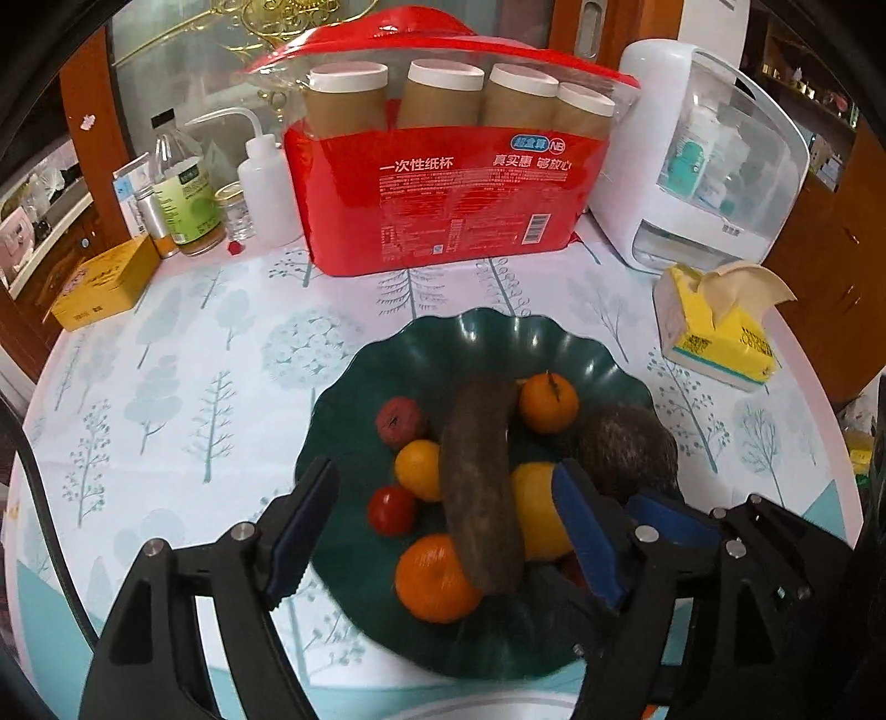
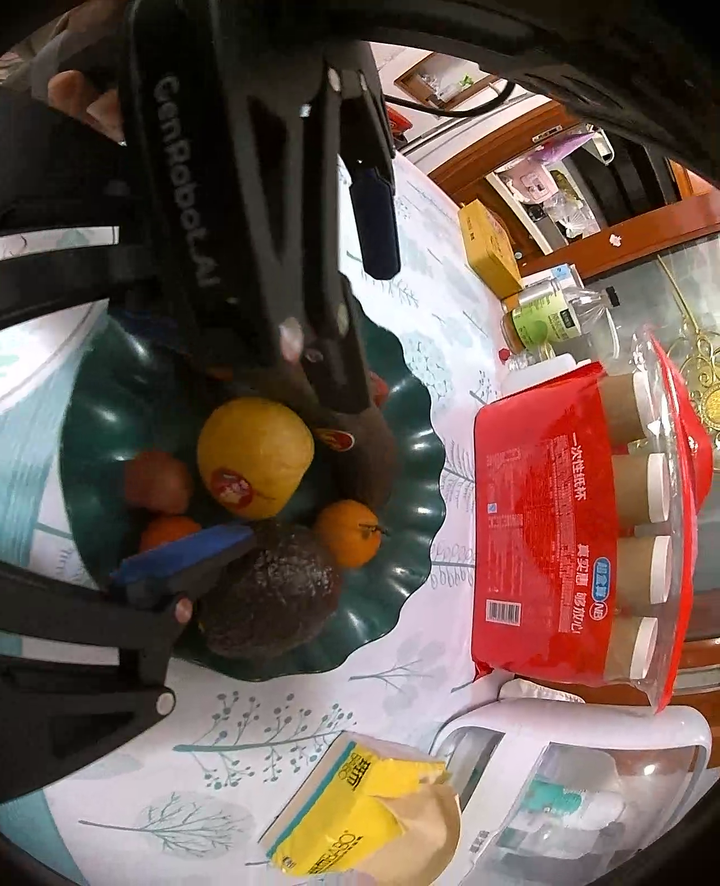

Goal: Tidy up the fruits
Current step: 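Open both tools and withdraw from the green plate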

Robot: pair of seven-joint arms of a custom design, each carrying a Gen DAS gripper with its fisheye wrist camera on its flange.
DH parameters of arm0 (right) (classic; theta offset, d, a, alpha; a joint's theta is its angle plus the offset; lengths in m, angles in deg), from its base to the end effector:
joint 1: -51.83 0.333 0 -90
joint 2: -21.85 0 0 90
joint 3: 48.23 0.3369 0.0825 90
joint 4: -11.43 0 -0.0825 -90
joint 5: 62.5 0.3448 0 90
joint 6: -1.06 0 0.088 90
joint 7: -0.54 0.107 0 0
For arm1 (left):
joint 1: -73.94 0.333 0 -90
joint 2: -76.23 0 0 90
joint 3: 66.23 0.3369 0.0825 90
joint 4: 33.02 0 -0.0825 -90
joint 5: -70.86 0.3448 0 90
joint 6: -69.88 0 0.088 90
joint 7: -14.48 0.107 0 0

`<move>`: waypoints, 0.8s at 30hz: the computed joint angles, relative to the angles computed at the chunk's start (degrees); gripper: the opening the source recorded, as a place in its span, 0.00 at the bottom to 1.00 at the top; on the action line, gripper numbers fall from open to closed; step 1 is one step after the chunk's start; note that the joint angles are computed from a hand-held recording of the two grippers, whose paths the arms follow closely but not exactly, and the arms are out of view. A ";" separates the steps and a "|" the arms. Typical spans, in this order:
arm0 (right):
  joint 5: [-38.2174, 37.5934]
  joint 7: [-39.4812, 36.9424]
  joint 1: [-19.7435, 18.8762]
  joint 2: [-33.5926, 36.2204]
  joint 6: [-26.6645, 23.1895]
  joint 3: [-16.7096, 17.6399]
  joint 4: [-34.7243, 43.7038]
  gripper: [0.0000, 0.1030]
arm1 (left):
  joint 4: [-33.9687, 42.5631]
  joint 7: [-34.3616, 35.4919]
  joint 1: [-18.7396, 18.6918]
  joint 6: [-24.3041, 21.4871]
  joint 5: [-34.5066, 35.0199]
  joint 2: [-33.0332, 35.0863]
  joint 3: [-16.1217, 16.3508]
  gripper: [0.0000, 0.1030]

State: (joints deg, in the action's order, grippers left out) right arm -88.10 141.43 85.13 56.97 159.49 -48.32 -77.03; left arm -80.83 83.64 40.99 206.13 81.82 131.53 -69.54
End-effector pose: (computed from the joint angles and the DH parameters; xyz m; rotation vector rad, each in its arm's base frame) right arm 0.5966 0.4128 0.3981 -1.8411 1.7372 -0.4137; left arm 0.6688 -0.4581 0.4182 -1.6061 2.2454 -0.7354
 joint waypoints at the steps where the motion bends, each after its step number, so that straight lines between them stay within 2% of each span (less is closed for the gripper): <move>1: -0.09 0.33 0.25 -0.39 0.00 -0.11 -0.43 0.59 | -3.36 -0.40 0.00 1.21 0.26 -1.95 0.15 0.76; 4: -1.40 2.09 1.67 -1.83 -1.09 -1.01 -1.41 0.59 | -13.38 -1.53 -0.04 4.64 1.37 -8.10 0.48 0.78; 10: -7.59 6.92 5.26 -5.31 -8.00 -2.40 -2.65 0.59 | -27.86 -5.21 -0.34 9.30 4.52 -17.97 0.94 0.83; 14: -10.40 9.56 5.70 -8.79 -11.65 -0.82 -5.20 0.59 | -37.63 -6.97 0.41 12.19 5.74 -25.41 -0.24 0.83; 18: -14.18 13.99 6.54 -13.03 -15.00 0.44 -8.10 0.59 | -46.65 -9.41 0.62 16.26 8.86 -32.27 -0.83 0.90; 24: -19.40 18.36 6.45 -17.65 -16.28 3.51 -12.01 0.59 | -58.22 -12.23 2.89 22.18 11.55 -40.66 -3.33 0.93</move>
